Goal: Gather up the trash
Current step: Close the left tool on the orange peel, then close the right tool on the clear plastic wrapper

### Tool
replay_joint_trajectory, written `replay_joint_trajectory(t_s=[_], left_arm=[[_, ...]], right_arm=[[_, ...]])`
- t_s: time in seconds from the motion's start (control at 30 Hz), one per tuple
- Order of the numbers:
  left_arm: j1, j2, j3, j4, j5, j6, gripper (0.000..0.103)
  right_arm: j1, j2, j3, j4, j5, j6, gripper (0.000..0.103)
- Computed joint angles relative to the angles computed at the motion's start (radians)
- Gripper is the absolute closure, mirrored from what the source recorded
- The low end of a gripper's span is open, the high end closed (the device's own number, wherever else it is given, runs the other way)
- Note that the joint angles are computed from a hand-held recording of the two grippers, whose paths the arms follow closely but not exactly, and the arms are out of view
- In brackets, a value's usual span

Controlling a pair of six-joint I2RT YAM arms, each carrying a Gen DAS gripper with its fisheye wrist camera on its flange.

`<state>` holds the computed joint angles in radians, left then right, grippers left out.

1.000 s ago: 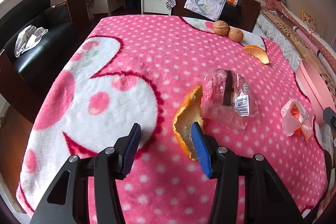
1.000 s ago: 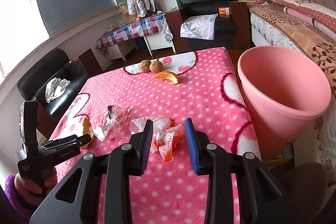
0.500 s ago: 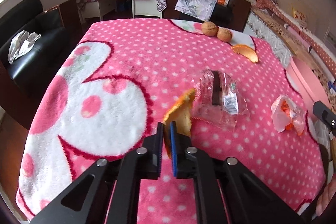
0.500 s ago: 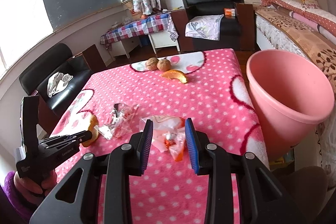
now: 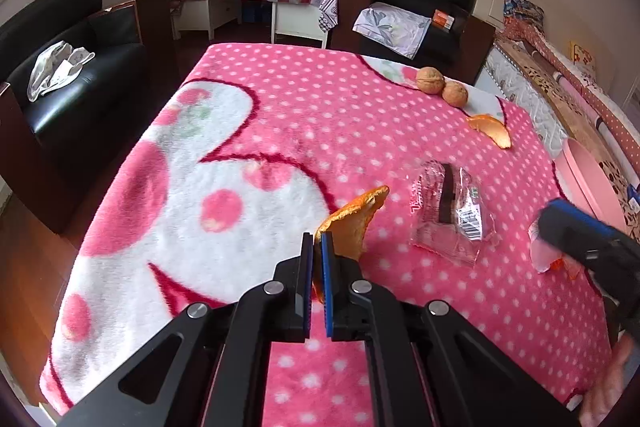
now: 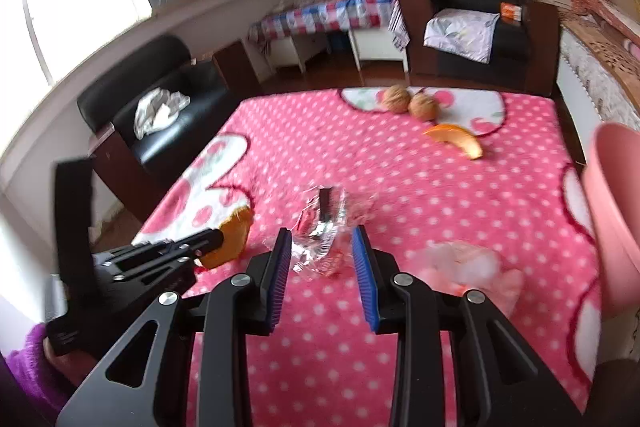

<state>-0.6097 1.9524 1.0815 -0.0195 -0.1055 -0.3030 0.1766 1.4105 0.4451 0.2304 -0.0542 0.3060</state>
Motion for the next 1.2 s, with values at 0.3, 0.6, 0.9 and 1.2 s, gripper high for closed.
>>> replay_joint_trajectory(t_s=[0.3, 0.6, 0.9, 1.2], left_arm=[[0.009, -0.008, 0.011, -0.008, -0.035, -0.013, 0.100], [0.009, -0.014, 0.014, -0.011, -0.053, -0.017, 0.100], [0.002, -0.049, 0.003, -0.014, -0.095, -0.020, 0.100], [-0.039, -0.086, 0.011, -0.030, -0.139, -0.029, 0.100]], right_arm=[[0.053, 0.232, 0.160, -0.026, 0.100, 0.008, 0.071], [0.038, 0.335, 0.230, -0.058, 0.093, 0.017, 0.071], [0.036, 0.266, 0.154, 0.018, 0.066, 0.001, 0.094], [0.035, 0.036, 0.022, 0.050, 0.069, -0.003, 0.095]])
